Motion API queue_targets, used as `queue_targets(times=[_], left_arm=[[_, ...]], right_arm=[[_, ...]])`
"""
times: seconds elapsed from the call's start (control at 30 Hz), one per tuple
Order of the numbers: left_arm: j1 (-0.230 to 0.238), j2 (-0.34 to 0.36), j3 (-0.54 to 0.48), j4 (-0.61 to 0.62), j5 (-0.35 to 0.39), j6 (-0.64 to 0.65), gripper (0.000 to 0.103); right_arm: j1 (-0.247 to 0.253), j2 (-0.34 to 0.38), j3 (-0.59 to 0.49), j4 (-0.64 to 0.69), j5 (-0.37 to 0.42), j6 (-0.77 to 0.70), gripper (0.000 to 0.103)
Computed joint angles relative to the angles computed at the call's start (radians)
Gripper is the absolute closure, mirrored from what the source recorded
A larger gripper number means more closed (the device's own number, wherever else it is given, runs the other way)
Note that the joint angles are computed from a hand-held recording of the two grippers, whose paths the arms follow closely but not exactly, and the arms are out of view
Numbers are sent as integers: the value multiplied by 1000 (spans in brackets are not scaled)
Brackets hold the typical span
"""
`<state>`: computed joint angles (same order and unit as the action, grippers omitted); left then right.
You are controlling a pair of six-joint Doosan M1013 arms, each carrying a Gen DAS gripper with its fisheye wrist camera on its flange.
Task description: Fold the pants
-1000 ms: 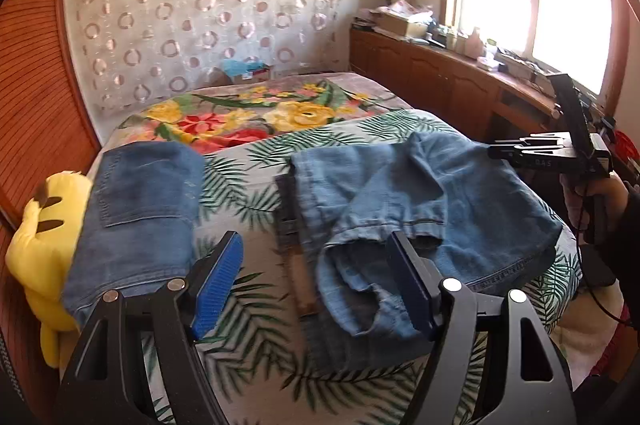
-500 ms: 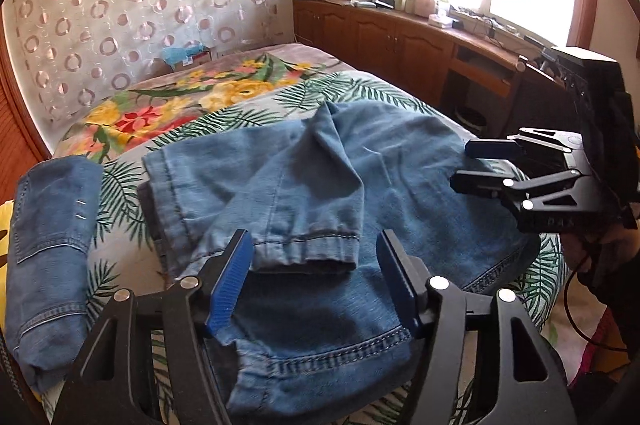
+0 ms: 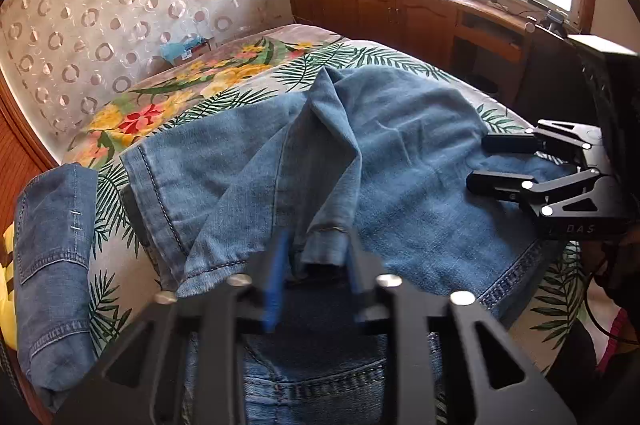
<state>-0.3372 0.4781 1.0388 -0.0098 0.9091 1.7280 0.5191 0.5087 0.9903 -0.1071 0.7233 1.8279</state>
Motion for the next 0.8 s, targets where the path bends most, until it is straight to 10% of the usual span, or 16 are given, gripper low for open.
queue_targets(times=[0.5,0.8], left_arm=[[71,107,-215,130,82,-153,94],[82,62,-133,155,61,-223,73]], right_arm=[[-2,-2,13,14,-24,7,40],[2,-5,17,2,-25,14,40]])
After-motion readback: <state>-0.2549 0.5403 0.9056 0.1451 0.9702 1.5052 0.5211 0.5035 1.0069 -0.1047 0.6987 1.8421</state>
